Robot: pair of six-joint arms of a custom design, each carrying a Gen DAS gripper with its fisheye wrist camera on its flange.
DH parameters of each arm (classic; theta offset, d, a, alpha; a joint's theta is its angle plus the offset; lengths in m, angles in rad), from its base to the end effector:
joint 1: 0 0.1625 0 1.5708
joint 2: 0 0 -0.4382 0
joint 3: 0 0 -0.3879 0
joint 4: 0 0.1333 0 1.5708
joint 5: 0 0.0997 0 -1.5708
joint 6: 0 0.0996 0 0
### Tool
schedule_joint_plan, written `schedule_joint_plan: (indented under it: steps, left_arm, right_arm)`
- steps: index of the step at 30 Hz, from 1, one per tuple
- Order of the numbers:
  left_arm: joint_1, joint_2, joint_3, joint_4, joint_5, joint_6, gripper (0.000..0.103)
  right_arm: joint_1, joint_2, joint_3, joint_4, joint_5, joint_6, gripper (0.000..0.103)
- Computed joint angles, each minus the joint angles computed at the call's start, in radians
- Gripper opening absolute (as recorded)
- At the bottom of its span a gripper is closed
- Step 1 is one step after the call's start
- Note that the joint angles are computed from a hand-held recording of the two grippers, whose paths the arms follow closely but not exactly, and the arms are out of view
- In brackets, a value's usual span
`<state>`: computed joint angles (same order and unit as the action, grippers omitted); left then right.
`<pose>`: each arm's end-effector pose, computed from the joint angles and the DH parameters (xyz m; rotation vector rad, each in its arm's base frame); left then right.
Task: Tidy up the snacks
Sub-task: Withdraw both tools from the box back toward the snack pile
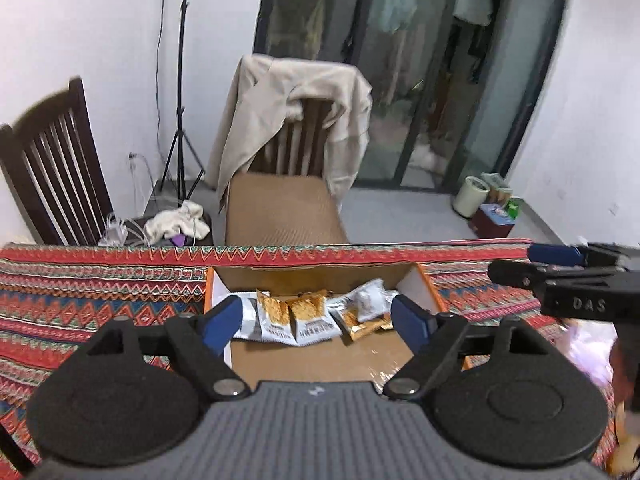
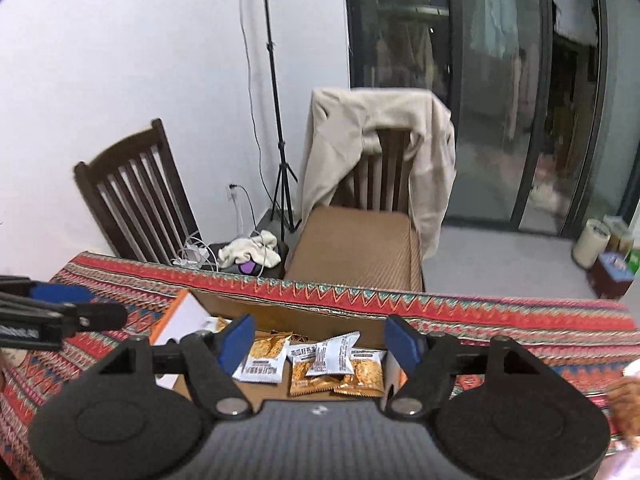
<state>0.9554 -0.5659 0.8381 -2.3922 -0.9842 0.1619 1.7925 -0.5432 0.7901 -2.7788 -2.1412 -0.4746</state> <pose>-0.3494 -0.8207 0.2745 0.7680 2.4499 -0.8759 0.2704 -0.8381 0.3279 0.4453 -2.2372 1.0827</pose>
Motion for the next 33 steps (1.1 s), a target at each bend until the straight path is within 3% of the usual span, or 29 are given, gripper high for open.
schedule_joint_plan:
  steps: [7,13,18,22,27,30,33]
  left_arm:
    - [-0.073,-0.279,0.488,-0.253,0.018,-0.001,0.096]
    - [-0.149,-0.460,0.974,-0.758,0.105,0.140,0.103]
    - [-0.199,-0.540,1.261,-1.016,0.133,0.167,0.103]
    - [-0.226,-0.529,1.436,-1.259,0.202,0.202,0.103]
    - [-0.210,-0.517,1.592,-1.426,0.191,0.183,0.103]
    - [-0.210,-0.505,1.649,-1.491,0.236,0.181,0.103]
    - [-0.192,-0.531,1.670,-1.449,0.228,0.132,0.103]
  right_arm:
    - [0.048,-0.223,0.441,-0.255,0.021,-0.061,0.077]
    - [0.062,-0.380,0.846,-0.559,0.091,-0.129,0.081]
    - [0.053,-0.439,1.111,-0.792,0.131,-0.123,0.082]
    - [0.037,-0.440,1.294,-0.978,0.151,-0.090,0.083]
    - [0.052,-0.316,1.450,-1.347,0.081,-0.142,0.087]
    - [0.067,-0.202,1.495,-1.574,0.019,-0.154,0.088]
    - [0.038,-0.148,1.534,-1.645,0.058,-0.077,0.089]
